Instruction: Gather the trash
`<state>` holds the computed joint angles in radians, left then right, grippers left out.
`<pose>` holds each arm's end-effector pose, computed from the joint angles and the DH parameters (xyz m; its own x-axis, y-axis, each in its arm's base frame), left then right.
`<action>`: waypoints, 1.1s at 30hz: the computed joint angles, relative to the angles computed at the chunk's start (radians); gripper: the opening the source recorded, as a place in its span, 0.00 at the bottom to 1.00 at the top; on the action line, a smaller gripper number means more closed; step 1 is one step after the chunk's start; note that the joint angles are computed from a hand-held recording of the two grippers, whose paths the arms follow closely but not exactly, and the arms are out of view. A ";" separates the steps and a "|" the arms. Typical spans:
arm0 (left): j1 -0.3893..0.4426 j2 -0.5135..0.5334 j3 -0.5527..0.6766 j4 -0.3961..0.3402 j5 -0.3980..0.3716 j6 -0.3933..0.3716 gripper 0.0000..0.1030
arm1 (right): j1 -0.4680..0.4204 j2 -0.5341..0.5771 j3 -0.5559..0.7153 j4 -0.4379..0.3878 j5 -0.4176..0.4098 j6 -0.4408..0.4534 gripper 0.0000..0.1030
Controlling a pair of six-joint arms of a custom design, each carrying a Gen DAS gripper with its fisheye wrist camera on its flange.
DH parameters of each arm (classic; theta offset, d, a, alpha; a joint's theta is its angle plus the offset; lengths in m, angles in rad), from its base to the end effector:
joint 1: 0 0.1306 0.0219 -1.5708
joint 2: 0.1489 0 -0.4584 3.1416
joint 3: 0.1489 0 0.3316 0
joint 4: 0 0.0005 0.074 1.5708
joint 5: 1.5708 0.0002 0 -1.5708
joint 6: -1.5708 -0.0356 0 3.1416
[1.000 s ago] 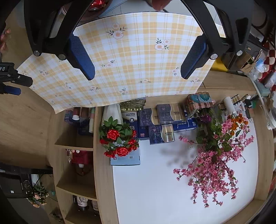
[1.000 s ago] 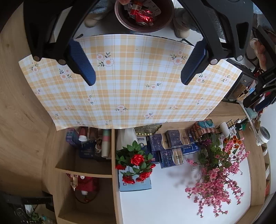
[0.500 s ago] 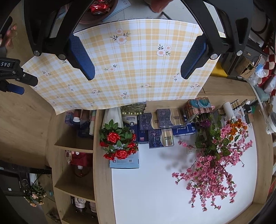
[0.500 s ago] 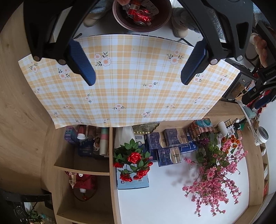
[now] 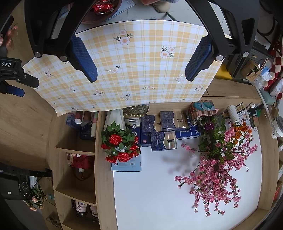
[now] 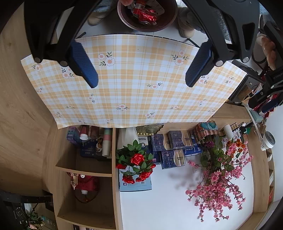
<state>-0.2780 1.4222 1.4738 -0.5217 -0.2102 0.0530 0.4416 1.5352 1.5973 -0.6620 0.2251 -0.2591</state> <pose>0.4347 -0.1169 0.5566 -0.4397 0.0716 -0.8953 0.0663 0.9967 0.0472 0.4505 0.2036 0.5451 -0.5574 0.0127 -0.8301 -0.1109 0.9898 0.0897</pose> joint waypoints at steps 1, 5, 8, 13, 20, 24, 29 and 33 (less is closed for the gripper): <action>-0.001 -0.001 0.000 0.000 -0.003 -0.002 0.94 | 0.000 0.000 0.000 -0.002 0.000 0.000 0.94; -0.002 -0.001 0.001 -0.004 -0.009 -0.003 0.94 | 0.000 0.000 0.000 -0.002 0.002 0.003 0.94; -0.001 -0.001 0.002 -0.009 -0.009 0.000 0.94 | 0.001 0.000 -0.002 0.001 0.005 0.005 0.94; -0.002 -0.003 0.003 -0.010 -0.013 -0.002 0.94 | 0.000 -0.001 -0.005 0.011 0.004 0.007 0.94; 0.000 -0.007 0.007 -0.013 -0.023 -0.001 0.94 | 0.002 -0.003 0.001 0.027 0.012 0.024 0.94; 0.000 -0.009 0.007 -0.014 -0.027 -0.001 0.94 | 0.002 -0.001 0.002 0.037 0.010 0.029 0.94; 0.006 -0.010 0.008 -0.014 -0.025 0.001 0.94 | 0.006 0.001 0.008 0.040 0.012 0.035 0.94; 0.009 -0.012 0.007 -0.012 -0.026 0.001 0.94 | 0.009 0.002 0.009 0.042 0.014 0.038 0.94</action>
<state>-0.2687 1.4101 1.4806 -0.5335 -0.2358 0.0544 0.4509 1.5371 1.6062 -0.6197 0.2390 -0.2212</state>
